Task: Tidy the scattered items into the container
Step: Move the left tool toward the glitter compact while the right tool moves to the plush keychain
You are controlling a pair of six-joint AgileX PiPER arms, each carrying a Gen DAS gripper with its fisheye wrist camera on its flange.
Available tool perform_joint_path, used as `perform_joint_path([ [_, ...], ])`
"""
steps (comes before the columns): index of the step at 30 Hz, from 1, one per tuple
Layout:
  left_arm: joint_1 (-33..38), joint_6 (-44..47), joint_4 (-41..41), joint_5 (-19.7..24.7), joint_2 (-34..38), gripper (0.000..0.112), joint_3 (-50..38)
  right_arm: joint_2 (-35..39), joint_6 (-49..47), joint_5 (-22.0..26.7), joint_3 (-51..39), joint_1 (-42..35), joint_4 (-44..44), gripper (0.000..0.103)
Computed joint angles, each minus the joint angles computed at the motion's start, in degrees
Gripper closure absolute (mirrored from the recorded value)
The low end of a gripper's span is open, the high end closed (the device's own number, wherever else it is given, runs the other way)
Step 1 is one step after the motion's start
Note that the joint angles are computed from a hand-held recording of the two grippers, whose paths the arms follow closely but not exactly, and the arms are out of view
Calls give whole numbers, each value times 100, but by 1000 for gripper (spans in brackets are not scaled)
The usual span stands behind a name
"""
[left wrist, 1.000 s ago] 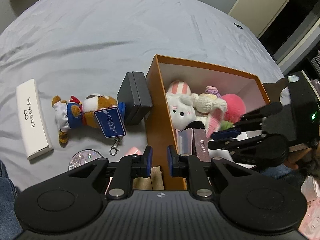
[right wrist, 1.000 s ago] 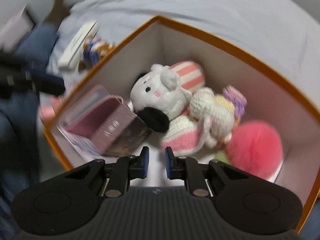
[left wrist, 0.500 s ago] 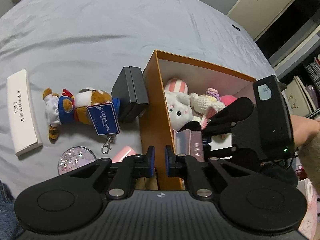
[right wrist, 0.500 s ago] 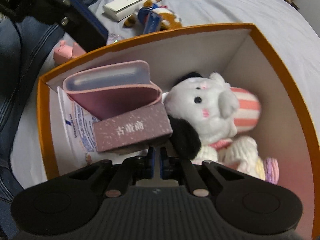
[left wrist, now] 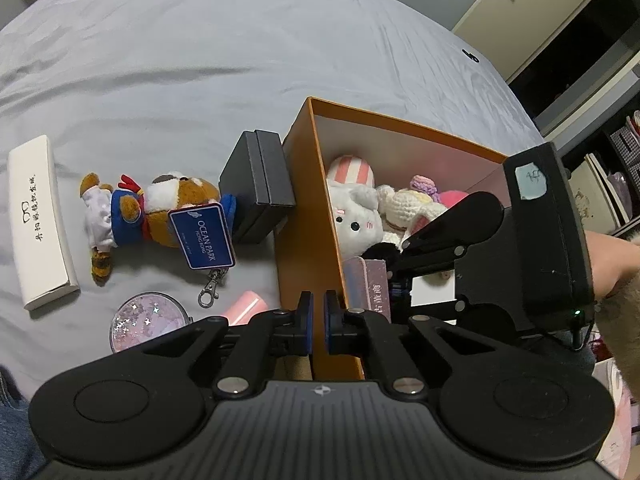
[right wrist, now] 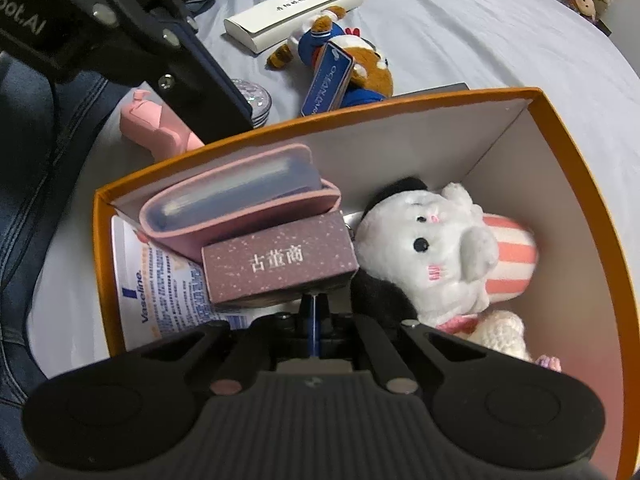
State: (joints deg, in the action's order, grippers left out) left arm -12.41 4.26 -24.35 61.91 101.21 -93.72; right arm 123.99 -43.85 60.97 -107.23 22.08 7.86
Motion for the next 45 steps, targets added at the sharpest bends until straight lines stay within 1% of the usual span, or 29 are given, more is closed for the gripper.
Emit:
perform_joint_path([
  [3,-100,-151,274,-130,-92,107,90,-85,110,-6,74,-5,-71,97],
  [10,-60,-194,336,-385,-358,107,392,-213,452,100,117,58,-388,97],
  [13,-41,-214,439,-520,-504,106,521,-359,552,28,269,84,-451,96],
  [16,-9,-217,487,-641,-636,102,645,-502,858,-4,397,148,-676,93],
  [17,-9,-229,521,-696,-680,99,692,-570,1015,-35,462,173,-779,90],
  [18,-4,-239,557,-750,-726,98,742,-642,1155,-86,542,189,-865,85],
  [19,-3,-240,587,-791,-766,98,786,-710,1294,-119,603,195,-954,82],
  [20,-2,-244,618,-829,-801,98,824,-646,1563,-57,435,314,-1083,77],
  [21,3,-254,659,-862,-837,97,865,-701,1713,-82,467,306,-1172,72],
  [22,5,-267,696,-895,-874,97,910,-615,1685,-55,281,171,-1191,70],
  [23,9,-279,727,-931,-907,97,954,-676,1843,-88,324,179,-1275,66],
  [26,84,-273,738,-959,-982,95,1034,-727,2404,-197,348,285,-1553,63],
  [27,111,-277,740,-967,-1002,95,1054,-967,2656,-292,662,369,-1678,62],
  [28,140,-275,739,-981,-1033,95,1086,-1074,2812,-338,767,401,-1754,61],
  [29,170,-285,746,-1012,-1067,95,1126,-1090,3011,-396,775,471,-1855,58],
  [31,245,-282,752,-1075,-1134,94,1201,-1346,3322,-525,983,527,-2029,54],
  [35,450,-340,831,-1125,-1198,93,1248,-1708,4037,-971,1239,651,-2442,53],
  [37,589,-369,896,-1087,-1192,90,1204,-1841,4351,-1197,1280,685,-2539,51],
  [39,778,-357,892,-1036,-1178,85,1147,-1890,4587,-1418,1253,707,-2517,44],
  [40,852,-371,910,-996,-1170,85,1120,-1864,4684,-1492,1197,725,-2472,42],
  [43,1094,-341,903,-805,-1083,84,964,-1703,4603,-1572,913,768,-2099,40],
  [45,1269,-199,739,-672,-1009,82,872,-1565,4519,-1683,789,863,-2046,40],
])
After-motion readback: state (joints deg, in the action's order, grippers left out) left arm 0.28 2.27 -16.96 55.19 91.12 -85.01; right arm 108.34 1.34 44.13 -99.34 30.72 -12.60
